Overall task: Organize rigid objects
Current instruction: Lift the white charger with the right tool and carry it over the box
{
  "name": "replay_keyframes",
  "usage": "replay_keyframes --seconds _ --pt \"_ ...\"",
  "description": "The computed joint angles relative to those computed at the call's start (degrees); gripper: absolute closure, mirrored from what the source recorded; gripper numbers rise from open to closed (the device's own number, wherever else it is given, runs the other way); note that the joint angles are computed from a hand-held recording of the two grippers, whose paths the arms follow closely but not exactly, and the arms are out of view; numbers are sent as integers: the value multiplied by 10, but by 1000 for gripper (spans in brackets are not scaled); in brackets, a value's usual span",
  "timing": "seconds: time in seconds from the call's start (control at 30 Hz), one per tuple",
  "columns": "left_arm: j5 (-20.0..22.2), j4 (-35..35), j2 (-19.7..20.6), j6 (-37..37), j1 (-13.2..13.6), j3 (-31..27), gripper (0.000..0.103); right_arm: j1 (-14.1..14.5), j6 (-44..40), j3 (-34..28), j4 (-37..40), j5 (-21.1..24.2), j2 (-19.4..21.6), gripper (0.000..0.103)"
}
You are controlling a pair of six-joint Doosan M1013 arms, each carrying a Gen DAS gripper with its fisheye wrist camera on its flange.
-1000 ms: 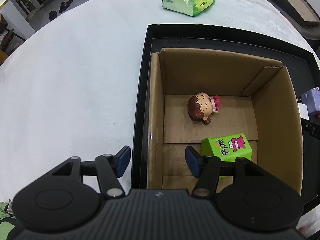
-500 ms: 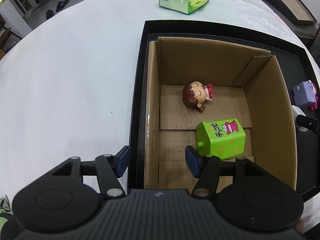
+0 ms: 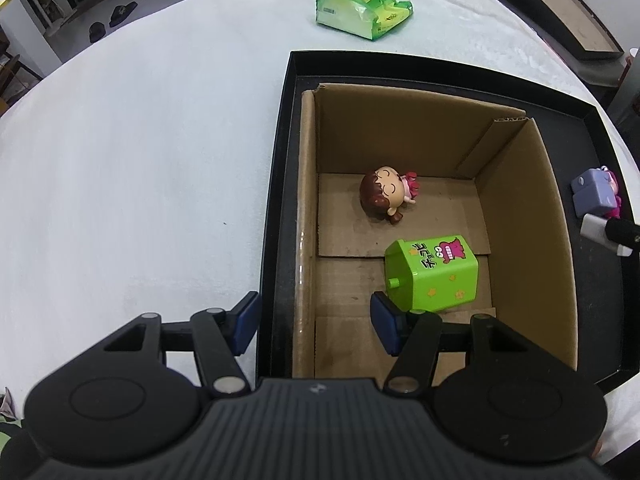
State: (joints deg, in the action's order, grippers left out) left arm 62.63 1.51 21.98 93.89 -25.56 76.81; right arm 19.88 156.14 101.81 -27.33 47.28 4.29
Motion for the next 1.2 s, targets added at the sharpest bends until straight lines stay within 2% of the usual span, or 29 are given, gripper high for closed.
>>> replay_keyframes --seconds 0.27,0.43,0.63,0.9,1.2 --pt "-6 -14 -5 14 3 5 45 18 -43 -34 -24 20 4 67" --pt "-19 -26 -11 31 8 11 48 28 -67 -59 -37 24 14 67" --pt "-18 -47 -10 47 17 10 58 41 -96 -90 -40 24 34 67" --pt "-16 -74 -5 57 26 12 88 51 -120 -121 -36 28 60 67" --pt "-25 -91 -5 59 33 15 90 60 -126 -144 -55 35 75 67"
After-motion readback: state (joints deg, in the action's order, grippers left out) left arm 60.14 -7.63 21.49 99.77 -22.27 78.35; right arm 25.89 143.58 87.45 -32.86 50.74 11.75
